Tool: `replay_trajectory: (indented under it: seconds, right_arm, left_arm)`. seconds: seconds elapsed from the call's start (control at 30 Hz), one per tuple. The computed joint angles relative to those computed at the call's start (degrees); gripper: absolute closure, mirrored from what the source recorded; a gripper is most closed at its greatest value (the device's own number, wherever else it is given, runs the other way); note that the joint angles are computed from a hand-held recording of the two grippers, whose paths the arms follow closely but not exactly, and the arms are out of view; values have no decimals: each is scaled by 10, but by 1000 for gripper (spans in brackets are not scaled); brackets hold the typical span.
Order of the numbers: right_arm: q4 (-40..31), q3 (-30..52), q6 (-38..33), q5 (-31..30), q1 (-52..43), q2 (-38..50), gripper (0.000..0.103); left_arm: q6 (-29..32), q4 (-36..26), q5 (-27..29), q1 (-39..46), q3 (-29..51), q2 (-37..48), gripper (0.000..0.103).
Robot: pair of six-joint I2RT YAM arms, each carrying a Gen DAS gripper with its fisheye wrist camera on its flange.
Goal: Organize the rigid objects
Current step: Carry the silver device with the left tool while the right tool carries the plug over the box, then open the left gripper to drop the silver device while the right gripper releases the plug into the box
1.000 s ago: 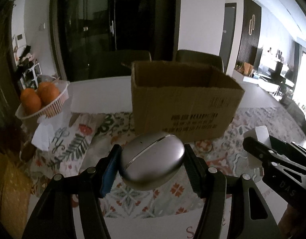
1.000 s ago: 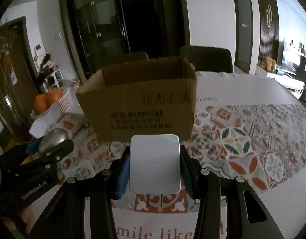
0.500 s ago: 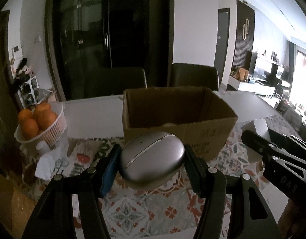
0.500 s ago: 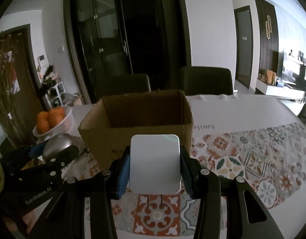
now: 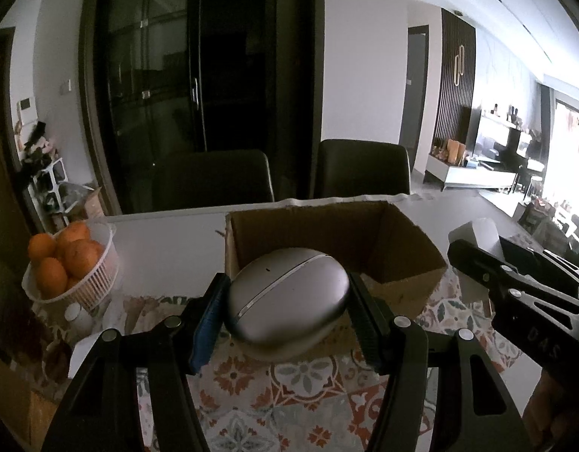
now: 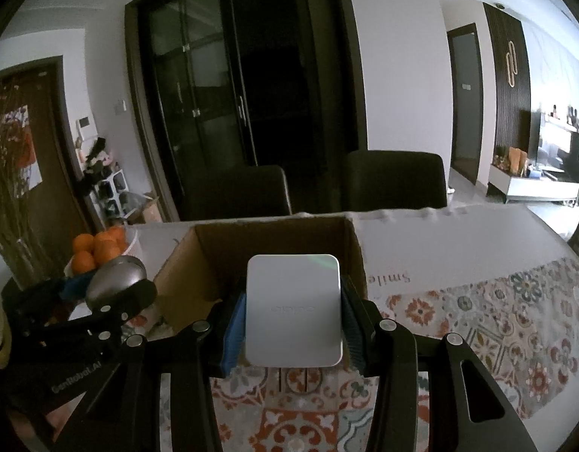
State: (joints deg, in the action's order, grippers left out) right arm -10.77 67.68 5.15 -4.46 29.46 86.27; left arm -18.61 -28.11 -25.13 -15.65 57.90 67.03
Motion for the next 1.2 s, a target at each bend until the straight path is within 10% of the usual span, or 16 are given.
replay_trajectory:
  seconds: [1.2]
  right_arm:
    - [-149,342,-56,-15,-11,288,57]
  left_arm:
    - [55,5,96,114,135,212,42]
